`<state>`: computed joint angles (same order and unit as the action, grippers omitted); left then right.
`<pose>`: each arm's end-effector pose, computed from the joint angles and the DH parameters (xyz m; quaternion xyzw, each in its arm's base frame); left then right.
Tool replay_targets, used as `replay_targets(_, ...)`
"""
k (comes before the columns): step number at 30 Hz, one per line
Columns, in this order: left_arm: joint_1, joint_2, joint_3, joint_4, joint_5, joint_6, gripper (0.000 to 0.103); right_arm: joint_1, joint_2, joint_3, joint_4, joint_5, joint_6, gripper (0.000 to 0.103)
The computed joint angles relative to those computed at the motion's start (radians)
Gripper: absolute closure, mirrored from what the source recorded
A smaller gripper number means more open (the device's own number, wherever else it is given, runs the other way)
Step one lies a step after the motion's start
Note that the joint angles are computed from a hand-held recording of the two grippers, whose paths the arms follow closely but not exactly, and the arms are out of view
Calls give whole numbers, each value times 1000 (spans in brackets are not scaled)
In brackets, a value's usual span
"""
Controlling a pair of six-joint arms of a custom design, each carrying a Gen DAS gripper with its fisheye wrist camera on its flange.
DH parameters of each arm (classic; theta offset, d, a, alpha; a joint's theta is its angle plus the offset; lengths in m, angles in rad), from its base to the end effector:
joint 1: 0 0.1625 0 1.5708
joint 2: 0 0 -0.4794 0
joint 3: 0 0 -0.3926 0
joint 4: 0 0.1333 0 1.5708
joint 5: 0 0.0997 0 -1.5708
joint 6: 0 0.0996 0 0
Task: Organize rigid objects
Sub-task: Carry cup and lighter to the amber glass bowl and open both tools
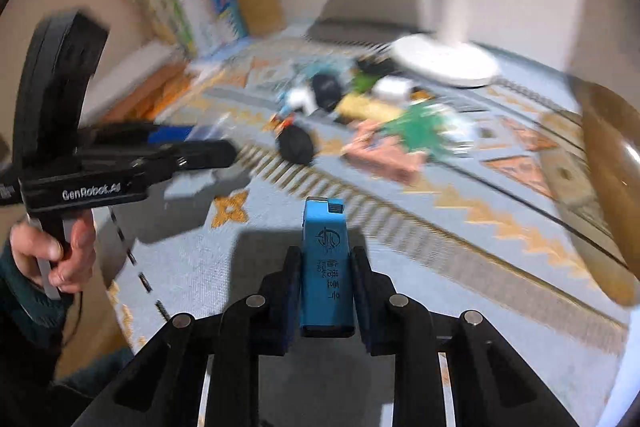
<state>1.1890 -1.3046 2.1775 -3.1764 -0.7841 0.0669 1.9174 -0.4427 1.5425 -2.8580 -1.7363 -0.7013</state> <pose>0.0030 -0.5395 0.3386 0.0580 0.8713 -0.3829 0.3015 0.3571 -0.6446 -0.0599 0.4897 -0.8630 0.0773 0.0975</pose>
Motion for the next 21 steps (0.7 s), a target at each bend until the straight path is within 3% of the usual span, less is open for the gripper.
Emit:
replay_targets(5, -90, 48, -59, -73, 3, 96, 70, -21, -117, 67, -169, 11, 31, 79)
replay_targets(11, -134, 168, -234, -38, -100, 175, 70, -13, -176, 58, -425, -132, 48, 79)
replay_targets(15, -108, 274, -382, 89, -204, 145, 70, -33, -177, -13, -362, -183, 108, 79)
replay_targets(21, -57, 402, -532, 239, -242, 89, 70, -74, -120, -138, -122, -252, 242, 79)
